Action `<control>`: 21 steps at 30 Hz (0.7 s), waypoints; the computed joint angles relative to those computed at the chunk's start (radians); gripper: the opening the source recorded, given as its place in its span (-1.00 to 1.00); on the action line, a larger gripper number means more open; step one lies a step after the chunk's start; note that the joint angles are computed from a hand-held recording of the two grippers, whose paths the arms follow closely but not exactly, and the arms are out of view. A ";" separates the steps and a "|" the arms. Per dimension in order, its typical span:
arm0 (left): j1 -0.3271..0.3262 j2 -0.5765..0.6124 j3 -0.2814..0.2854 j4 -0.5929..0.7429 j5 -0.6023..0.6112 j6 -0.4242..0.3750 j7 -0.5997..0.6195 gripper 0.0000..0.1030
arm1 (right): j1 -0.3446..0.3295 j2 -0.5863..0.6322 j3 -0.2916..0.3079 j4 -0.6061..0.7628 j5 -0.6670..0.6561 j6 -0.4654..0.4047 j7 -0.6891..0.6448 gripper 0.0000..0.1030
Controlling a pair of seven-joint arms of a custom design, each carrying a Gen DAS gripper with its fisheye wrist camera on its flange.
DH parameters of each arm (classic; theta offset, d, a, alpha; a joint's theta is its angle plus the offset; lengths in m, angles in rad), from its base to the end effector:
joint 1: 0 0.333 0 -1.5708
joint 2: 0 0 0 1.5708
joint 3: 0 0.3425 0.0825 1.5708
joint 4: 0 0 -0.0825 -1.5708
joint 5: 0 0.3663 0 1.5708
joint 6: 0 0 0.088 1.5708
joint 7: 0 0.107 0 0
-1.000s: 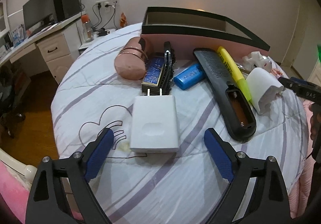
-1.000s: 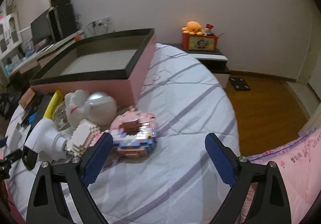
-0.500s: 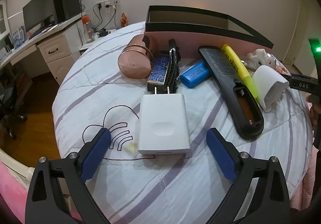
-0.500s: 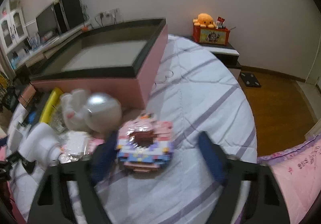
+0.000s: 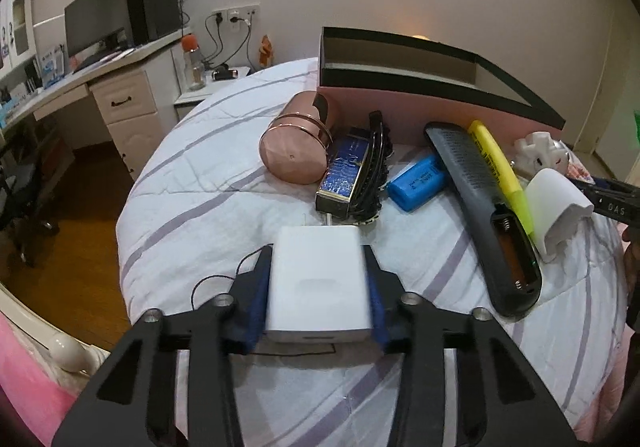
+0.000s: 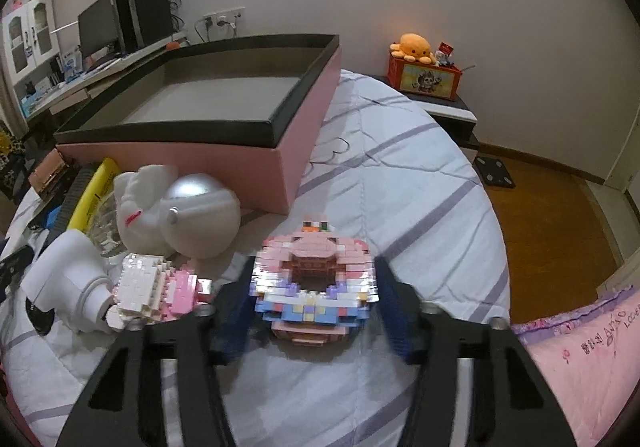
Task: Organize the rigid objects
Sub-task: 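Grasp the white charger with the left tool while the right tool grasps the block donut, then lift the charger and donut and lower both into the pink box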
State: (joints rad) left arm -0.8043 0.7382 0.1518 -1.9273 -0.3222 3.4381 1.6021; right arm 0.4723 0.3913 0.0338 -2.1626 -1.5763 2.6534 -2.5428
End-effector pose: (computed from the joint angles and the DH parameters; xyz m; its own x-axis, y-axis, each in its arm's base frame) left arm 0.5427 -0.3885 0.2332 -0.4158 -0.9091 0.0273 -0.6502 0.2761 -0.7078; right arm 0.4712 0.2923 0.2464 -0.2425 -0.9701 0.0026 -0.7178 0.1777 -0.6732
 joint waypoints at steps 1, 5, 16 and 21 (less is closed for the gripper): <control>0.008 -0.003 -0.007 -0.004 0.006 0.002 0.002 -0.22 | 0.001 -0.001 0.001 -0.001 0.003 -0.003 -0.005 0.03; 0.045 -0.018 -0.044 -0.019 0.026 0.006 0.004 -0.22 | 0.004 -0.008 0.001 -0.008 -0.022 0.006 0.033 0.02; 0.127 -0.074 -0.138 -0.080 0.073 0.049 0.011 -0.22 | -0.002 -0.074 0.054 -0.065 -0.113 -0.022 0.207 0.03; 0.113 -0.083 -0.136 -0.090 0.058 0.045 0.034 -0.22 | 0.004 -0.097 0.066 -0.069 -0.114 -0.034 0.195 0.03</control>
State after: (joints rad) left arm -0.6914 0.6550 0.0161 -2.0175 -0.2646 3.4828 1.6366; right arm 0.4766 0.2943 0.1002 -2.2315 -1.6900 2.6191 -2.3479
